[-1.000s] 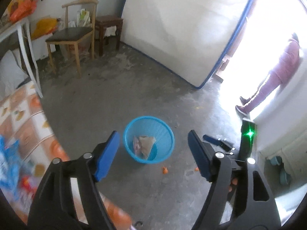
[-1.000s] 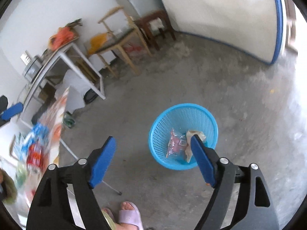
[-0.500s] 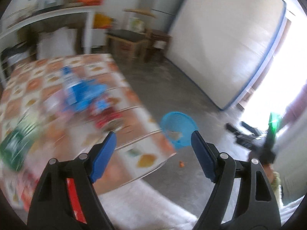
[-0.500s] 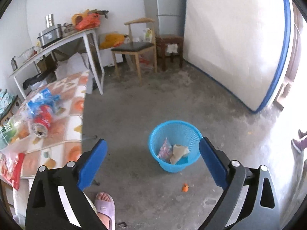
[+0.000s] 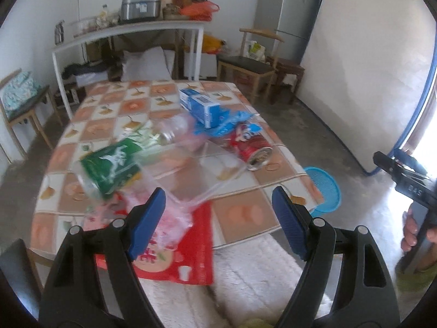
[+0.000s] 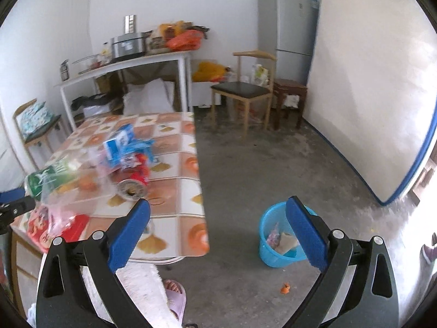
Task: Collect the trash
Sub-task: 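Move both tools back toward the table, then reach both grippers toward the green bottle and blue toothpaste box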
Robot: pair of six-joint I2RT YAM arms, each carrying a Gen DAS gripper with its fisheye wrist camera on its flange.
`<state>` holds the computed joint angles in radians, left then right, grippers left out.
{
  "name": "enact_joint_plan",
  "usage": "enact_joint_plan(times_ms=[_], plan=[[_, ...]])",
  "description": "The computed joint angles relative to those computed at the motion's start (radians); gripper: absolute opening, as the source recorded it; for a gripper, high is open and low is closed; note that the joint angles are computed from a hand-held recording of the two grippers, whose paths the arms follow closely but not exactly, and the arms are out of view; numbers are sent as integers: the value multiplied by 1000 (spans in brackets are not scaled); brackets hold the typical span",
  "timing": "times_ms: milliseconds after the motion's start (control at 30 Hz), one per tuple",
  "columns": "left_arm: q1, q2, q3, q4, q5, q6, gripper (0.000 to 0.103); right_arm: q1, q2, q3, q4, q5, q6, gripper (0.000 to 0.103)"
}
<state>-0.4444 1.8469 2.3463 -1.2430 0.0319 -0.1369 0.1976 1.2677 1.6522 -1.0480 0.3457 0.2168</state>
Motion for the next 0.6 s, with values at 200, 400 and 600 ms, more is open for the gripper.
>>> enact_joint_plan(times_ms=[200,400,600], plan=[[9,11,38,-21,-10,12,84,93,3,28,-34,70,11,96],[45,19,40,-27,35,-53,89,145,44,79,-55,166,-14,96],[64,29,45,-49,25,-70,93,130,71,116,-40,113,-19,96]])
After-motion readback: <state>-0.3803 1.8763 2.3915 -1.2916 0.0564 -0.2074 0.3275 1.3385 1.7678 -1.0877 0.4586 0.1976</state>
